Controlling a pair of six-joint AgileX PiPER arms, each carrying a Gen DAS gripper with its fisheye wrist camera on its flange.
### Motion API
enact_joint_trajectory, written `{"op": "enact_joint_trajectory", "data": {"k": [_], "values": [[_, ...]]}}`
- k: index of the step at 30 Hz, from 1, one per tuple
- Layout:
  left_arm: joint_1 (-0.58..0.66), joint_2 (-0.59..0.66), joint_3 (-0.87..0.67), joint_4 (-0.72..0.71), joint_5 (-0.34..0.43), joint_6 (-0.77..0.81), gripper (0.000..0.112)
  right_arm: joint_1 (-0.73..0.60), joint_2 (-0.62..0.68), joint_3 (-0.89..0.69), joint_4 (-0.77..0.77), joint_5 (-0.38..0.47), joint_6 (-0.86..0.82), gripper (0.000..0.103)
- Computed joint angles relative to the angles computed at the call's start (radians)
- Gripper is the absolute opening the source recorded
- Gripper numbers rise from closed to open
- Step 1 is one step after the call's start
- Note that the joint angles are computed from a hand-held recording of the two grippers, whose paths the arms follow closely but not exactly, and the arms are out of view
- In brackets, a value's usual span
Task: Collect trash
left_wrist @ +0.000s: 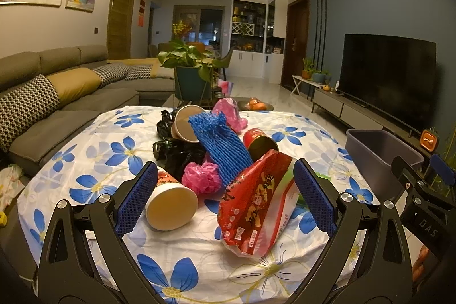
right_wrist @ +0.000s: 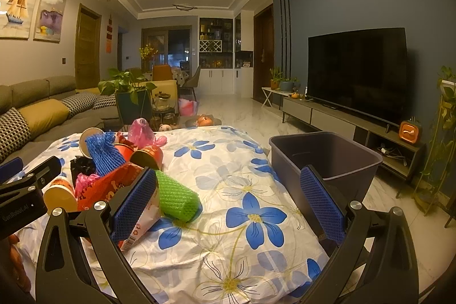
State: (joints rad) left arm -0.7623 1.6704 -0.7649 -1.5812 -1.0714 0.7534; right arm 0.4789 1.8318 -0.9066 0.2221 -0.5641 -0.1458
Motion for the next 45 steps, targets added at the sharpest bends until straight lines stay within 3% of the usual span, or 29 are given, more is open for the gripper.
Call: {"op": "enact_joint_trajectory", "data": {"k": [45], "values": [[-0.007,-0.003,-0.010,0.000,-0.011,0.012,0.094,0.000,-0.006,0.005,-0.009,-0.019,0.018,0.098]]}}
